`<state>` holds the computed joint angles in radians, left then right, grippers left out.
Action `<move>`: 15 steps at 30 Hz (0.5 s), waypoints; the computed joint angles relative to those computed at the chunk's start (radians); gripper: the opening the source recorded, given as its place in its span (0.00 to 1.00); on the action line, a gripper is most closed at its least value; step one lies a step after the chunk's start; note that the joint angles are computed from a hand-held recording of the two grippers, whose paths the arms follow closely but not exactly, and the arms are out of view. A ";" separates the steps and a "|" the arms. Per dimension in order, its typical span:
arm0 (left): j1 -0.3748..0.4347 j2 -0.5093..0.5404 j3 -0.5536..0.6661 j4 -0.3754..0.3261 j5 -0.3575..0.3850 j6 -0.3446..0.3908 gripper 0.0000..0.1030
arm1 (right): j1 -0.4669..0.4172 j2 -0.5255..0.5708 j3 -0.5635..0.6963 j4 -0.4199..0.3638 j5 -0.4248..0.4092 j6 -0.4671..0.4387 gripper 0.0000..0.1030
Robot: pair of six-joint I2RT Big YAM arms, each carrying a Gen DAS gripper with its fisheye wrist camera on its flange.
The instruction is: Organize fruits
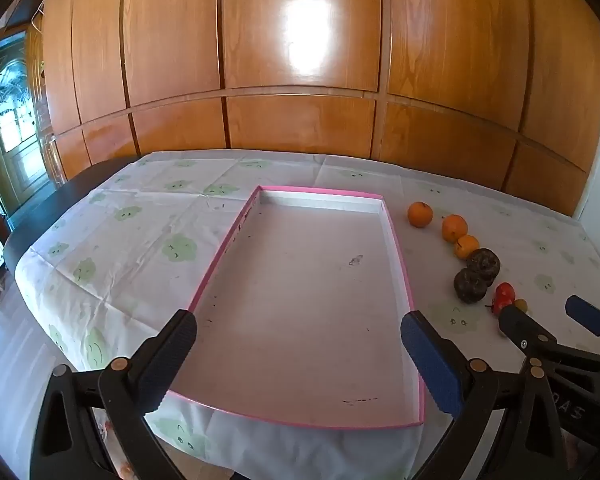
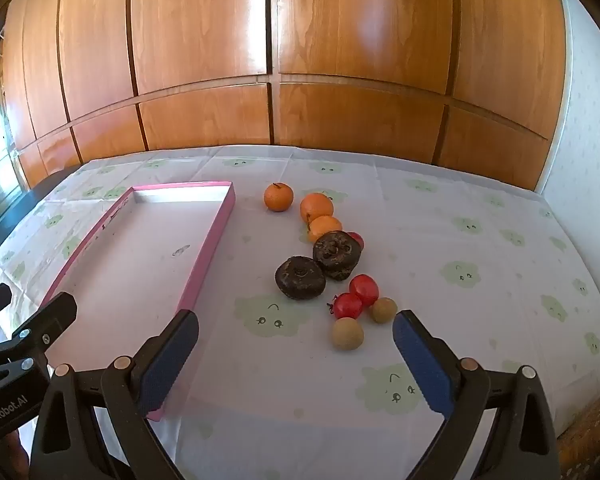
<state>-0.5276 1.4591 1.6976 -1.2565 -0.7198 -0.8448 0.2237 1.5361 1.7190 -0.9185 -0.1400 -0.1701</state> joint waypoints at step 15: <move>-0.002 -0.006 -0.004 -0.003 -0.017 0.004 1.00 | 0.004 -0.002 -0.003 0.010 0.011 -0.009 0.97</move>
